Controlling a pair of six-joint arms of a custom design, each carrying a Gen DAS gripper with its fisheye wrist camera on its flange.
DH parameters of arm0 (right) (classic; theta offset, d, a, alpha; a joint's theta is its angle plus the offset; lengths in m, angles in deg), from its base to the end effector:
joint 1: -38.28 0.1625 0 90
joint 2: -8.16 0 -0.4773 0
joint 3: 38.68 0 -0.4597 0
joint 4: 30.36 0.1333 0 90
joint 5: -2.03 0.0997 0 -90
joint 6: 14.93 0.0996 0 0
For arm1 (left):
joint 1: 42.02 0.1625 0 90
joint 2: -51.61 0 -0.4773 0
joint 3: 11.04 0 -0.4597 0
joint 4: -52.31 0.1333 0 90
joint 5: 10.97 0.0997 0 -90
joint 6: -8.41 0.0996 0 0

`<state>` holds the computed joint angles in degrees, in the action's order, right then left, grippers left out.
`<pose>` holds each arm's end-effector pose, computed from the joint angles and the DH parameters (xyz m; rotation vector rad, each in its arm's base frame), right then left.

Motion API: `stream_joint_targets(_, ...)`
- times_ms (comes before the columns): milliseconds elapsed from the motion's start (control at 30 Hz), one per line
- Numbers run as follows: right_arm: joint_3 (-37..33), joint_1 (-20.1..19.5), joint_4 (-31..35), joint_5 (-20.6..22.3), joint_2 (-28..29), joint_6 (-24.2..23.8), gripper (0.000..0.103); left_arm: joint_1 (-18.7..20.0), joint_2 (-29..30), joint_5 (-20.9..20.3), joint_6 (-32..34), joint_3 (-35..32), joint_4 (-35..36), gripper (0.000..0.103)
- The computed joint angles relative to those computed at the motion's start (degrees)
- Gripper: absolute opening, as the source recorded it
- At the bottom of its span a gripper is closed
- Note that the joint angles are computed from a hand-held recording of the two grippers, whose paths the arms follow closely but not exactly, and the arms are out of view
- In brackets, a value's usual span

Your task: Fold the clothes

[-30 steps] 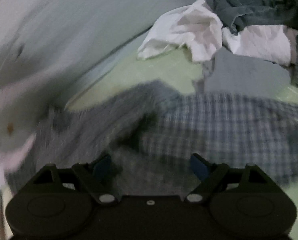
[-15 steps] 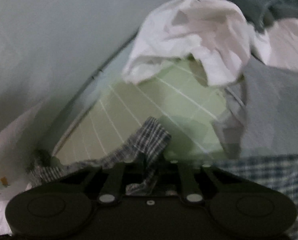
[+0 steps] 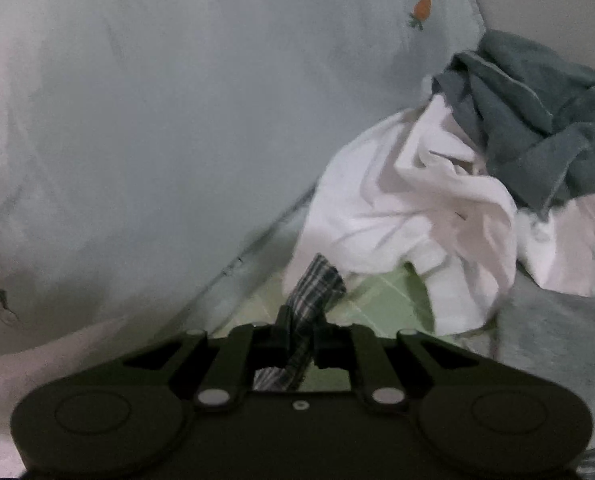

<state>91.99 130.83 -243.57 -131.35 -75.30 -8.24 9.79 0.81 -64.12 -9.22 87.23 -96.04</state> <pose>0.0853 -0.4577 0.3786 -0.6932 -1.9758 1.6212 -0.2968 -0.6895 0.1342 0.3814 2.5634 -0.6219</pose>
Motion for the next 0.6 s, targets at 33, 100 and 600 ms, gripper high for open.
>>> stream_joint_targets(33, -0.23, 0.34, 0.09, -1.02, 0.42, -1.23, 0.01, 0.0, 0.02, 0.35, 0.11, 0.01, 0.47, 0.005)
stream_joint_targets(100, -0.68, 1.16, -0.16, -2.97, 1.34, -3.88, 0.01, -0.27, -0.28, 1.23, 0.65, 0.22, 0.81, 0.014)
stream_joint_targets(600, 4.69, 14.86, 2.83, 5.88, 5.23, -13.97, 0.01, -8.61, -20.69, 7.77, 0.74, 19.0, 3.0, 0.099)
